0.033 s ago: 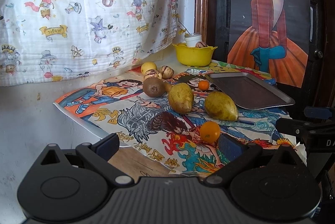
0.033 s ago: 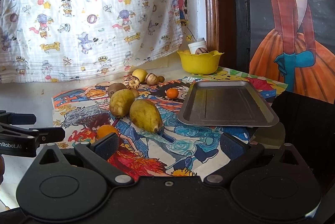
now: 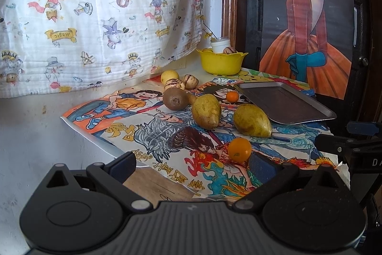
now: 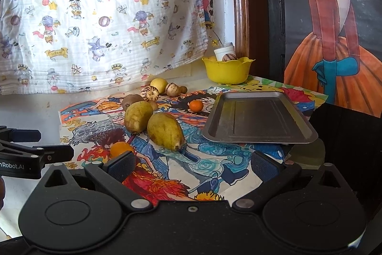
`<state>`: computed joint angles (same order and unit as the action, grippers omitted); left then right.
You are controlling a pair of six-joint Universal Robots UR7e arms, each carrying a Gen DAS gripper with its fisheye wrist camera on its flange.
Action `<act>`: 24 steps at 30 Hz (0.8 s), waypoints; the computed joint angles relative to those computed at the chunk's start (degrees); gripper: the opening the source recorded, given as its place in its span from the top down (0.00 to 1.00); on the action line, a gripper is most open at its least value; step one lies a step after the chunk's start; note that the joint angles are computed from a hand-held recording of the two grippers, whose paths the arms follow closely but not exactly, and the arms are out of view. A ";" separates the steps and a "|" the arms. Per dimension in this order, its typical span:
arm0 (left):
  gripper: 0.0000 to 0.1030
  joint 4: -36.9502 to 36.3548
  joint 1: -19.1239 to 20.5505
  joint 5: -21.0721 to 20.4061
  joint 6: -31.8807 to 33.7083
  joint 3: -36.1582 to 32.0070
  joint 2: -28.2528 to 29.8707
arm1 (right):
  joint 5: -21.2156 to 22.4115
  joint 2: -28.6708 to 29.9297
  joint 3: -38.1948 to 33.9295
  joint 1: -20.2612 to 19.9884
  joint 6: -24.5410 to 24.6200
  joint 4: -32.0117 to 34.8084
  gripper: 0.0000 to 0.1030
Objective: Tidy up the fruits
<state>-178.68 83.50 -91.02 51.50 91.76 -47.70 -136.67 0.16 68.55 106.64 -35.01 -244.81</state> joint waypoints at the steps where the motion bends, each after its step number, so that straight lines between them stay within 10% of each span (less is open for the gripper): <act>1: 0.00 -0.01 -0.06 0.18 0.05 -0.01 0.03 | 0.00 -0.20 0.29 -0.07 0.29 0.10 0.00; 24: 0.00 8.14 -2.52 3.10 -1.89 -11.90 5.12 | 7.42 -8.17 10.26 -4.76 0.02 2.27 0.00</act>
<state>-170.55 80.98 -87.92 49.61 79.86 -42.59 -129.25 -8.01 78.81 101.88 -34.99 -242.54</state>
